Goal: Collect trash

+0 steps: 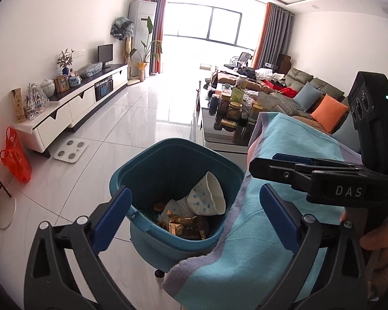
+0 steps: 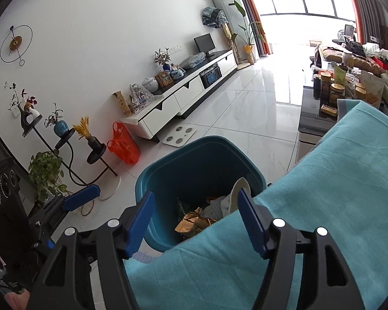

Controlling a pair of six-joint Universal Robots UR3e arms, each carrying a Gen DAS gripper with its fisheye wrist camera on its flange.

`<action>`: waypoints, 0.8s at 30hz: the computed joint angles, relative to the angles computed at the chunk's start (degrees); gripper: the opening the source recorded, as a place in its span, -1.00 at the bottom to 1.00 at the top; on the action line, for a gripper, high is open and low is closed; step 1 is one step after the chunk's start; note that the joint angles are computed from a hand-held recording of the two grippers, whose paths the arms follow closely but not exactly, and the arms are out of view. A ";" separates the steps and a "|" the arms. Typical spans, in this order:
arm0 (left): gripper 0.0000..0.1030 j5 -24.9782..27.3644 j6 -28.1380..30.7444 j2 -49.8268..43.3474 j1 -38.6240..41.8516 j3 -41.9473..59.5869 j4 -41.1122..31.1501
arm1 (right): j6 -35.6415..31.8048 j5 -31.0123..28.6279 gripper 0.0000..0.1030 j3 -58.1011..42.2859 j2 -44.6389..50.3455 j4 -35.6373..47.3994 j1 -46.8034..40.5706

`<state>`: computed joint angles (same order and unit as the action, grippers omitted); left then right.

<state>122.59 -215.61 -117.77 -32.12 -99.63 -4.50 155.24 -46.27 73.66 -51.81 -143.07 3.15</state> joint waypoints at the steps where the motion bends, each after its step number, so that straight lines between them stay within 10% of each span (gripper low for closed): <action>1: 0.89 0.72 -0.31 -0.16 -1.22 0.29 0.35 | -0.57 0.26 0.40 3.33 -2.10 -1.62 -0.97; 10: 0.90 6.78 0.15 -9.76 -11.05 17.35 -4.61 | -2.28 4.48 0.83 41.29 -24.21 -27.19 -19.01; 24: 0.89 8.78 9.23 -33.88 -18.70 62.13 -16.26 | -7.25 9.76 0.87 70.99 -40.36 -44.90 -52.20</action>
<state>131.38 -206.39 -151.65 -50.82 -37.49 -20.76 147.99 -36.52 144.65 -92.17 -187.97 -49.05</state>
